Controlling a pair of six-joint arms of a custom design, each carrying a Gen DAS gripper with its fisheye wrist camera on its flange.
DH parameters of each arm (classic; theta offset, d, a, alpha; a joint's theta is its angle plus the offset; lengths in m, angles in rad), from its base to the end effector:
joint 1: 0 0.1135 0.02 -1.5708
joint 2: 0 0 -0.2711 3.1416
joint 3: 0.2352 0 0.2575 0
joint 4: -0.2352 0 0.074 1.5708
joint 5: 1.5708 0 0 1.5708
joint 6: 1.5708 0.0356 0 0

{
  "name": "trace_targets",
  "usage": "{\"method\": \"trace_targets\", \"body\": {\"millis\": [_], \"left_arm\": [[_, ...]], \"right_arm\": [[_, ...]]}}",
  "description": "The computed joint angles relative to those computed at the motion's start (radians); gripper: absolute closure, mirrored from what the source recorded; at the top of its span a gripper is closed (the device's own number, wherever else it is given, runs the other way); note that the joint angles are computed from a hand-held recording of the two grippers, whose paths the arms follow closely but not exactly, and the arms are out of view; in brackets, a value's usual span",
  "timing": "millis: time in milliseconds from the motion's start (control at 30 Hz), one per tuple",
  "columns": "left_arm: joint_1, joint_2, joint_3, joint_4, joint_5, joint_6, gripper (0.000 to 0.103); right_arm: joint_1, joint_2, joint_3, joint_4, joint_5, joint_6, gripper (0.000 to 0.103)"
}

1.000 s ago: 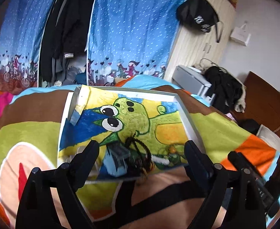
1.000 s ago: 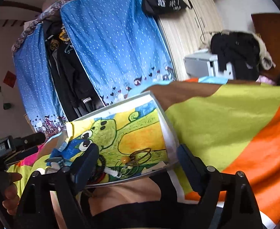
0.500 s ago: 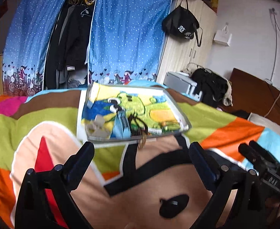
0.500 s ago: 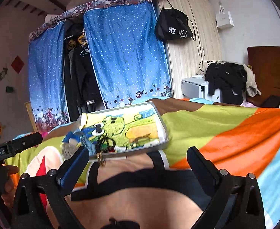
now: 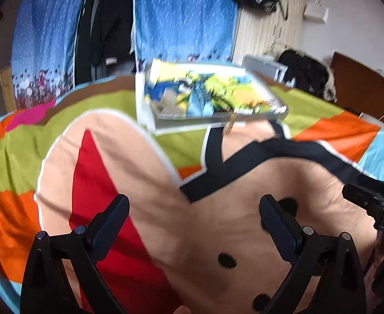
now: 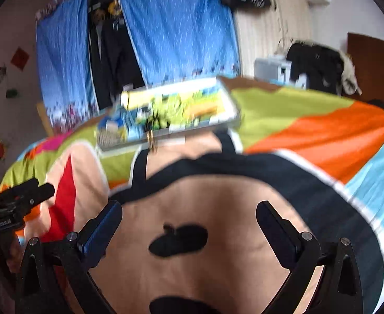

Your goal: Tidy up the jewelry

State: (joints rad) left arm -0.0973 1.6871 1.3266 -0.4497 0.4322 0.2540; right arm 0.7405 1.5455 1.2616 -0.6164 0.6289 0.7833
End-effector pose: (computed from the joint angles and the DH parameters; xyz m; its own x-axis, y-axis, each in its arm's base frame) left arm 0.3770 -0.0518 0.2736 -0.6035 0.2882 -0.7435 0.5447 0.8299 -0.1205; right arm 0.2608 0.2100 0.2914 -0.6044 0.2206 -0.7655 0.2127 0.9707 0.1119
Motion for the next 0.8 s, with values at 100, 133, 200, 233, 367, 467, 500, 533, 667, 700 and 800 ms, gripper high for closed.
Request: {"method": "trace_targets", "body": {"millis": [100,133,200,233,367,467,500,533,667,700,800], "left_arm": [[-0.010,0.037,0.017,-0.032,-0.040,0.001,0.006],[-0.009,0.049,0.023,-0.044,-0.049,0.008,0.006],[-0.017,0.075,0.046,-0.073,-0.073,0.015,0.006],[-0.016,0.083,0.049,-0.078,-0.078,0.016,0.006],[-0.015,0.111,0.064,-0.090,-0.100,0.011,0.006],[-0.014,0.138,0.092,-0.111,-0.116,0.011,0.006],[-0.015,0.149,0.104,-0.120,-0.123,0.010,0.006],[-0.014,0.158,0.113,-0.126,-0.127,0.006,0.006],[-0.011,0.195,0.139,-0.131,-0.129,-0.008,0.006],[-0.009,0.206,0.147,-0.133,-0.127,-0.010,0.006],[-0.012,0.233,0.164,-0.134,-0.136,-0.022,0.006]], "right_arm": [[-0.005,0.042,0.019,-0.038,-0.034,0.013,0.000],[-0.012,0.054,0.023,-0.042,-0.053,0.016,0.000],[-0.023,0.068,0.017,-0.044,-0.086,0.033,0.000],[-0.032,0.076,0.014,-0.043,-0.109,0.043,0.000],[-0.058,0.096,0.007,-0.047,-0.179,0.065,0.000],[-0.078,0.118,0.011,-0.050,-0.239,0.066,0.000],[-0.085,0.124,0.008,-0.043,-0.259,0.063,0.000],[-0.093,0.130,0.006,-0.035,-0.282,0.057,0.000],[-0.129,0.177,0.014,-0.003,-0.365,-0.004,0.005],[-0.142,0.207,0.030,0.001,-0.393,-0.054,0.016],[-0.161,0.282,0.083,-0.005,-0.426,-0.162,0.032]]}}
